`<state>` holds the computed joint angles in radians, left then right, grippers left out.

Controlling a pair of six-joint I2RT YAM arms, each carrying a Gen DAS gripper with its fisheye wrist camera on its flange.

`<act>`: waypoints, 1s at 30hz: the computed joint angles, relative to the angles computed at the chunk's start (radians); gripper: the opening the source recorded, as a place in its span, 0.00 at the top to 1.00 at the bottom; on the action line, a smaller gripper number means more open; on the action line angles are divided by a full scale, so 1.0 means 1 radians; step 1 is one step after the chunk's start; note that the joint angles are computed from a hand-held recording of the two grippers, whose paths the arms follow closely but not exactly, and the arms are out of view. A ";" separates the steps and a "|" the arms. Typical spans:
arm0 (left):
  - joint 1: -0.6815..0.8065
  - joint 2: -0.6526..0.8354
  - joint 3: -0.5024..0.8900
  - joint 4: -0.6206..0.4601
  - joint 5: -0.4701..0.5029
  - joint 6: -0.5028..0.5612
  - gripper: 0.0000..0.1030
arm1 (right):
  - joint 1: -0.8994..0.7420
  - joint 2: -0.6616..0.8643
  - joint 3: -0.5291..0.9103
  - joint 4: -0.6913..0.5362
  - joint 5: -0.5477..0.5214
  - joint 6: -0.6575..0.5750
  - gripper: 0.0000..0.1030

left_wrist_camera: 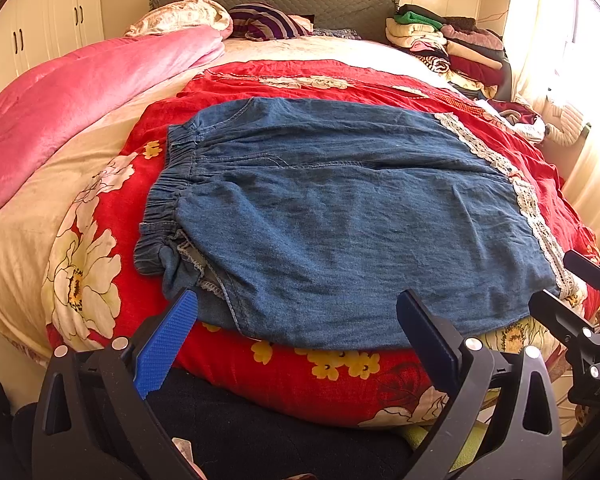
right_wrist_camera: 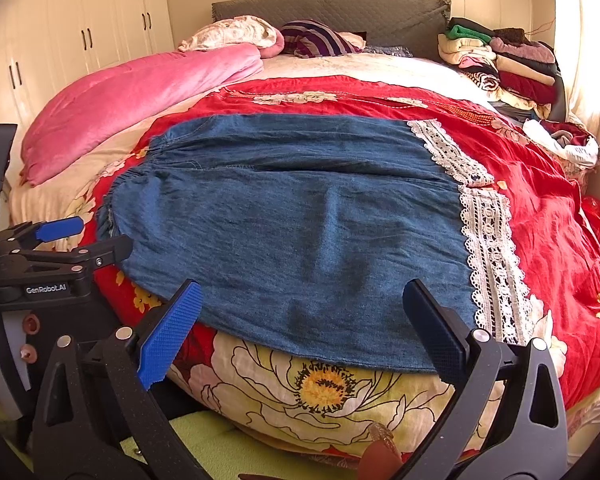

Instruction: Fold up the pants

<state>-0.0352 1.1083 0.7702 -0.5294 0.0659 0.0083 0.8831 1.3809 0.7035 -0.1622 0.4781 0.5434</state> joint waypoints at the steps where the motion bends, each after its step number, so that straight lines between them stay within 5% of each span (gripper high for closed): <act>1: -0.001 0.000 0.000 0.002 0.001 -0.001 0.04 | 0.001 0.002 0.002 0.001 0.002 -0.001 0.08; 16: 0.040 0.077 0.060 0.027 0.016 0.019 0.04 | -0.026 0.056 0.077 0.006 -0.006 -0.070 0.08; 30: 0.154 0.269 0.213 0.080 0.036 0.041 0.04 | -0.120 0.261 0.304 0.012 -0.159 -0.222 0.08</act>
